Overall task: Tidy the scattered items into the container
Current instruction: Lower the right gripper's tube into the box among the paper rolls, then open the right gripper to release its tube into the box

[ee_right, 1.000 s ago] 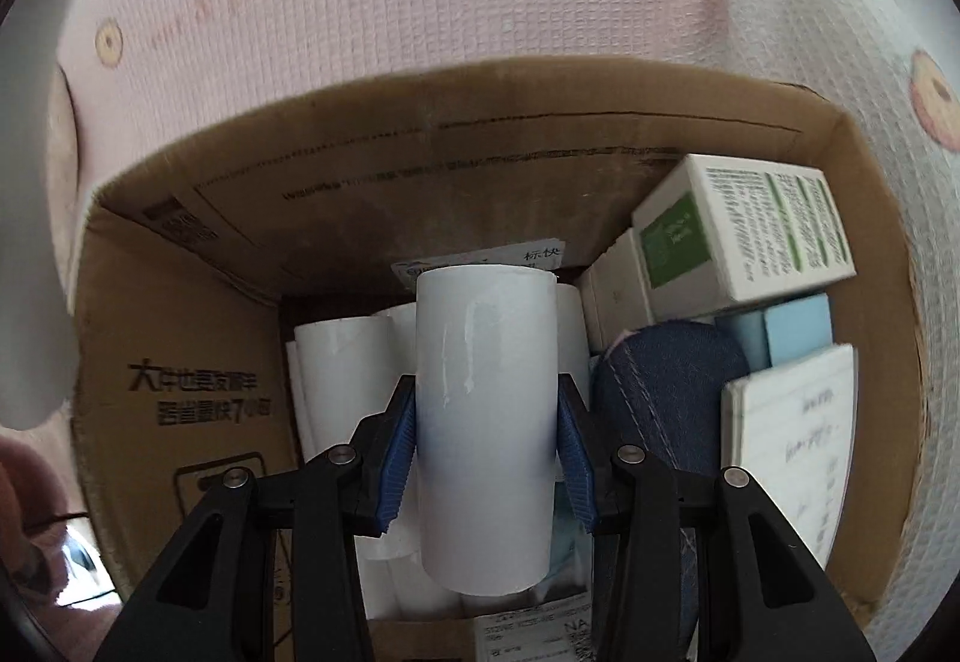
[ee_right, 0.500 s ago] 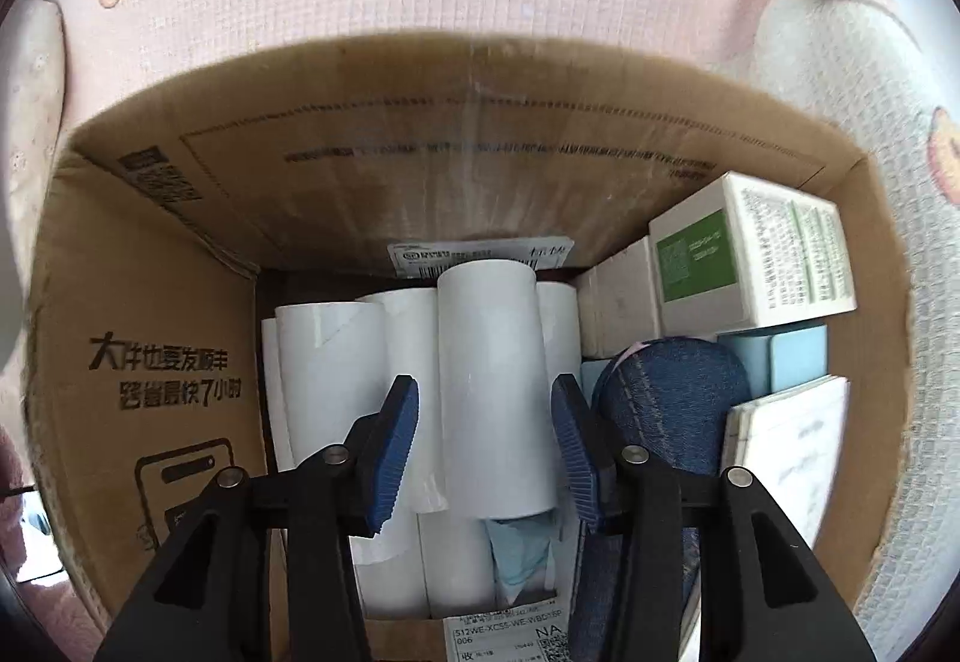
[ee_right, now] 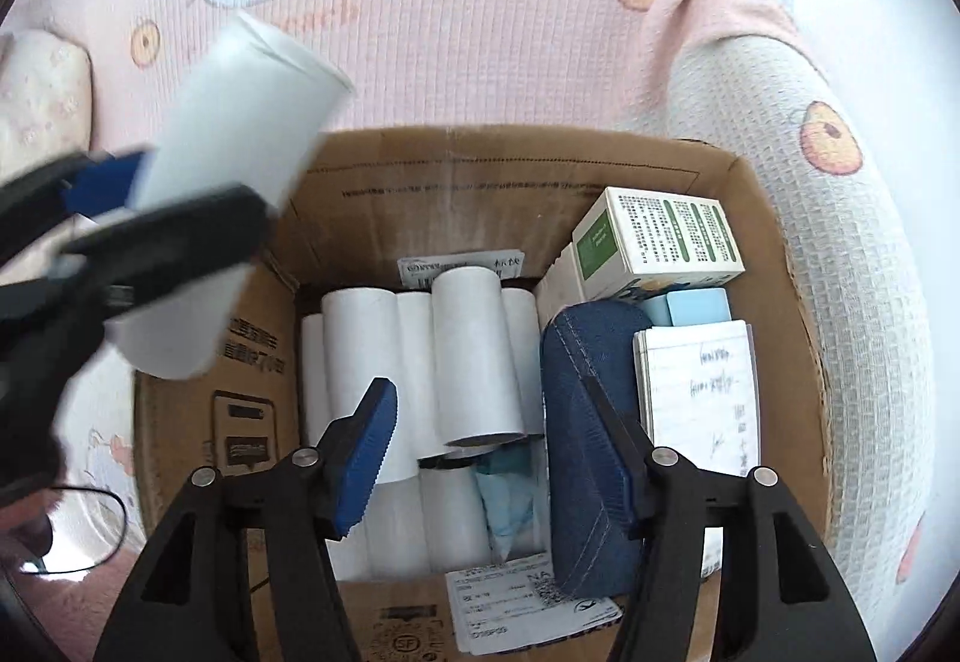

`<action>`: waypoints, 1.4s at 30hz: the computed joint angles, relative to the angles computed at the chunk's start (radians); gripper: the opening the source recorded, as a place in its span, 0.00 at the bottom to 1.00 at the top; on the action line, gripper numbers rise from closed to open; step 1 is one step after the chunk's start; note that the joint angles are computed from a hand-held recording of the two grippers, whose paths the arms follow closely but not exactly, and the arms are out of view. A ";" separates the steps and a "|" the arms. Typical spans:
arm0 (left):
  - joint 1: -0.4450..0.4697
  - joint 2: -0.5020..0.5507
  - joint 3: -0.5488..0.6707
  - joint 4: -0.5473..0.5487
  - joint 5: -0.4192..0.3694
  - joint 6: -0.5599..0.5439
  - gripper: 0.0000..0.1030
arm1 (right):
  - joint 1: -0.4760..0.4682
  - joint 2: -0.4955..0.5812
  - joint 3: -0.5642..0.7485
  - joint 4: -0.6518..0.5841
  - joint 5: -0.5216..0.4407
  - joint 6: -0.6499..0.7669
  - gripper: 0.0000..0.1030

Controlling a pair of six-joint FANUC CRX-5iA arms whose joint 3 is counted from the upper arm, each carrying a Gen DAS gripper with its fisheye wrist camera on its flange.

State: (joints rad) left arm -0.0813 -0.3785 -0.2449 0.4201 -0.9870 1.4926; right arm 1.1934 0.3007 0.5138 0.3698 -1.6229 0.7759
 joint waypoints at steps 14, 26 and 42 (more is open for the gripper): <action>-0.082 0.119 0.104 -0.148 -0.056 0.228 0.48 | -0.017 -0.154 -0.201 -0.038 0.234 -0.160 0.57; -0.114 0.153 0.151 -0.172 -0.023 0.255 0.48 | -0.024 -0.251 -0.365 0.008 0.462 -0.292 0.57; -0.082 0.137 0.077 -0.044 0.034 0.207 0.48 | -0.026 -0.263 -0.420 0.008 0.639 -0.284 0.56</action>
State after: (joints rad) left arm -0.1632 -0.2411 -0.1674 0.3764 -0.9531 1.6999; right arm 1.1674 0.0373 0.0939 0.3783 -0.9836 0.4915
